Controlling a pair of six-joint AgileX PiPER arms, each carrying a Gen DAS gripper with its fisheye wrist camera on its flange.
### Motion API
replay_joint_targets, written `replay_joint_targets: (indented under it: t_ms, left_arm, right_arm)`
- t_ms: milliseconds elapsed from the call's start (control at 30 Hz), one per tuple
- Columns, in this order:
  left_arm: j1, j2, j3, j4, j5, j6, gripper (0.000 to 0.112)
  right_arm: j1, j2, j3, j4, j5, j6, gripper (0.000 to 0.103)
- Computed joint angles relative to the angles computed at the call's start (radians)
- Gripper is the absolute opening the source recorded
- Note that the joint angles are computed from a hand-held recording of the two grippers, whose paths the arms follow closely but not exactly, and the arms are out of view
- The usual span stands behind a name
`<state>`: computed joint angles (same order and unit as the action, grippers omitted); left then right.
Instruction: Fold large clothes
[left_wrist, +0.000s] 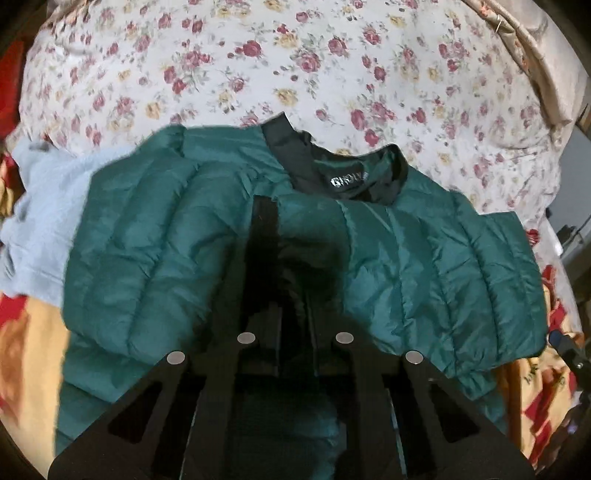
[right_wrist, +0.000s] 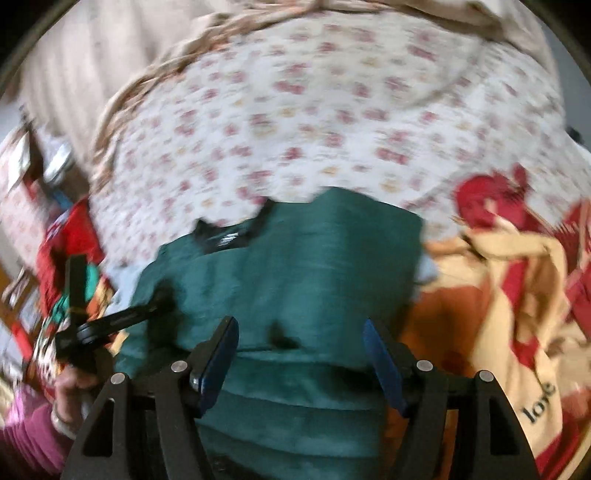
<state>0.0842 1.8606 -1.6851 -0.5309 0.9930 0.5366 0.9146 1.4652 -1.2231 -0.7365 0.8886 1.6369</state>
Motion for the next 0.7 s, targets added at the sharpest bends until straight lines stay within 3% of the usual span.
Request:
replay_joint_targets:
  t_ms: [233, 333, 433, 600, 700]
  left_arm:
    - [0.136, 0.006, -0.145, -0.062, -0.027, 0.072, 0.005]
    - [0.192, 0.055, -0.223, -0.050, 0.002, 0.081, 0.005]
    - [0.226, 0.088, -0.222, -0.020, -0.017, 0.094, 0.004]
    - [0.231, 0.122, -0.187, 0.030, -0.037, 0.071, 0.003]
    - [0.230, 0.119, -0.174, 0.032, -0.051, 0.080, 0.003]
  right_arm:
    - [-0.133, 0.094, 0.001, 0.043, -0.168, 0.012, 0.068]
    - [-0.151, 0.168, -0.075, 0.057, -0.209, -0.025, 0.068]
    - [-0.172, 0.262, -0.186, 0.116, -0.229, -0.142, 0.068]
    - [-0.220, 0.472, -0.439, 0.343, -0.183, -0.466, 0.068]
    - [-0.211, 0.605, -0.636, 0.366, -0.031, -0.591, 0.069]
